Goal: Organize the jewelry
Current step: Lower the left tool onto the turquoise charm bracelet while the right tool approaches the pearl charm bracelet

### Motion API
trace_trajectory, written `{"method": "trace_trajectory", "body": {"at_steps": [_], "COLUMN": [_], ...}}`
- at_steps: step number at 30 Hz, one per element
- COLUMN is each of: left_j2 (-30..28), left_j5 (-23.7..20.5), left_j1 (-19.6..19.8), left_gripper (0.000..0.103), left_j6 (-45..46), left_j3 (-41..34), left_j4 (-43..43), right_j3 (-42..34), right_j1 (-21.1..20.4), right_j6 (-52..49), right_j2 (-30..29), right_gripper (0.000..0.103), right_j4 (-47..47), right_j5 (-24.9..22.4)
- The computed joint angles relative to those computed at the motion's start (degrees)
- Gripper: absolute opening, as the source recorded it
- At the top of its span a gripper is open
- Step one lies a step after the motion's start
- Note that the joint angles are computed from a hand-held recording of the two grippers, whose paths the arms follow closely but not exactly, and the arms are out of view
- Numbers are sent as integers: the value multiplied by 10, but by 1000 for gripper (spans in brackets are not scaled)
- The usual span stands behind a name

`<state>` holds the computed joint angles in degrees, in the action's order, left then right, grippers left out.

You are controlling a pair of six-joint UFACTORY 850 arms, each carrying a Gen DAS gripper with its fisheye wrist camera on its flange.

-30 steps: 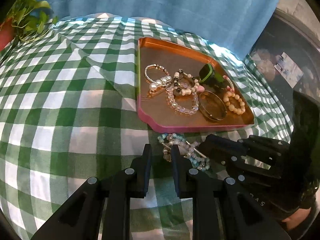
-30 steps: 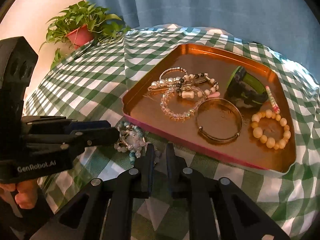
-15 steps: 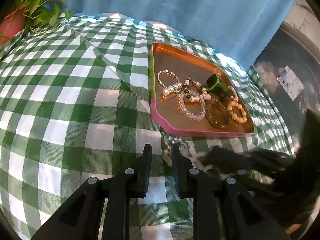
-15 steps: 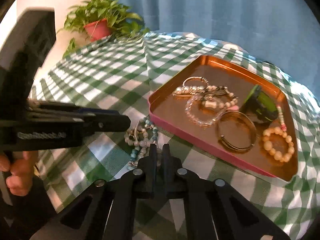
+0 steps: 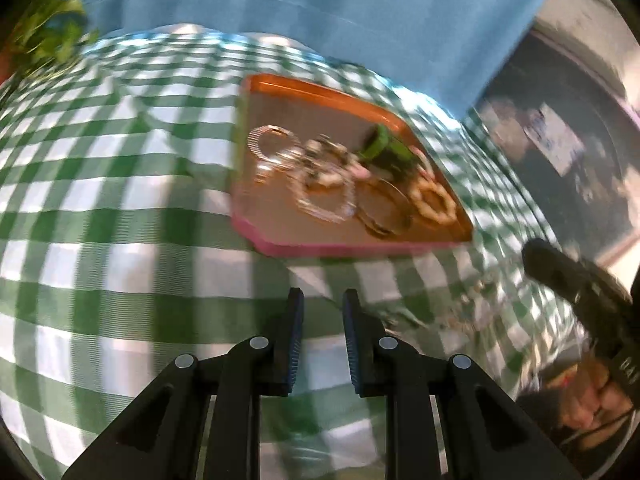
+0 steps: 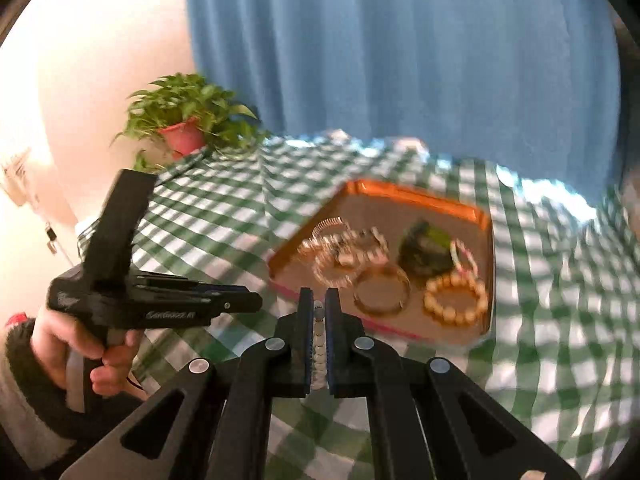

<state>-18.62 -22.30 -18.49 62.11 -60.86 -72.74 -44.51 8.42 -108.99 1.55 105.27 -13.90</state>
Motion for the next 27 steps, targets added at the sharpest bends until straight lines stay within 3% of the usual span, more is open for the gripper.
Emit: {"method": "trace_trajectory", "body": {"at_steps": [2, 4, 6, 9, 11, 15, 19, 22, 24, 27], "left_j2": [3, 6, 2, -8, -20, -26, -29, -27, -29, -27], "left_j5": [-5, -7, -20, -33, -26, 20, 60, 106, 87, 84], "left_j1": [-9, -15, -19, -28, -42, -70, -85, -100, -94, -89], "left_gripper": [21, 21, 22, 22, 27, 57, 53, 38, 30, 29], "left_j6": [15, 32, 31, 19, -28, -41, -42, -68, -28, 2], "left_j3": [-1, 1, -3, -12, -27, -29, -23, -17, -21, -21], "left_j4": [0, -11, -15, 4, 69, 119, 128, 180, 137, 104], "right_j3": [10, 25, 28, 19, 11, 11, 15, 13, 13, 16], "right_j1": [-17, -21, -23, -36, -38, -47, -63, -76, -77, -73], "right_j6": [-11, -95, -134, -80, -51, 25, 87, 175, 192, 198], "right_j2": [13, 35, 43, 15, -8, -26, -33, -46, -52, -58], "right_gripper": [5, 5, 5, 5, 5, 5, 5, 6, 6, 6], "right_j4": [8, 68, 98, 54, 23, -51, -107, -192, -212, -223], "right_j5": [-38, -57, -52, -41, -16, 20, 30, 13, 19, 33]}}
